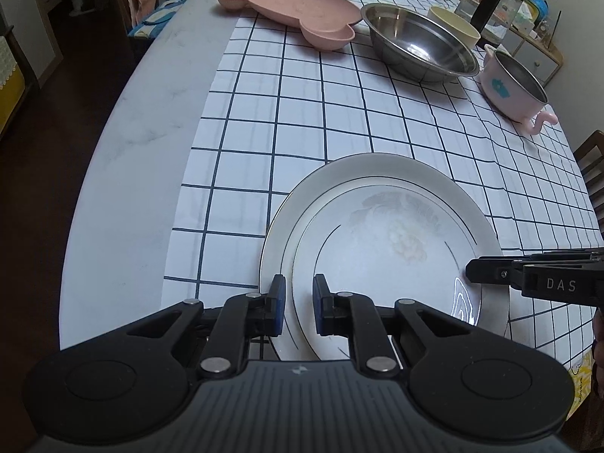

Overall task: Organize plates and bowls
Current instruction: 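Open both grippers and pull them back from the stacked plates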

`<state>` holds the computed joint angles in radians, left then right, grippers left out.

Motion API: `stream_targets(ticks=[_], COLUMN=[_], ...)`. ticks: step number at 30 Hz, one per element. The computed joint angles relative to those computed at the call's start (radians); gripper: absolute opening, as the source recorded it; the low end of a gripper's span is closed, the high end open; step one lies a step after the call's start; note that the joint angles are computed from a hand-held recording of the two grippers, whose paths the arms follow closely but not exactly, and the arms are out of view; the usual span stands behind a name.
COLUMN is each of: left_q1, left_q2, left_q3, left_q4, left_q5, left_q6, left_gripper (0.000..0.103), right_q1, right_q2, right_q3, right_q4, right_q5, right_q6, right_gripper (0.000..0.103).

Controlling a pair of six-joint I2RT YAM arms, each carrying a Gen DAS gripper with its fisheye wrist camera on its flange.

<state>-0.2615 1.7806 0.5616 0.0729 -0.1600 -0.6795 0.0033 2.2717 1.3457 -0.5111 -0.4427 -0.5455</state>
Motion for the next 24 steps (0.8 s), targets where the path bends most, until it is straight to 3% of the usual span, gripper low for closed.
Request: stream_targets(ticks=[11,16,24], left_q1=[-0.037,-0.054,-0.062], left_q2=[-0.131,-0.188,-0.265], left_q3=[-0.03,-0.029,-0.015], left_q4=[-0.023,-0.046,-0.081], left_q5=[-0.058,-0.086,-0.114], left_q6=[0.012,0.038,0.081], left_gripper=[0.014,0.014,0.015], right_q1=[-0.004,-0.005,0.014], right_q2=[-0.137,-0.209,-0.326], right_q3=[-0.125,-0.174,-0.245], right_q4=[0.088,0.111,0.159], right_q5=[-0.016,-0.038,-0.065], right_q6=[-0.046,-0.041,-0.021], right_gripper=[0.034,0.037,0.051])
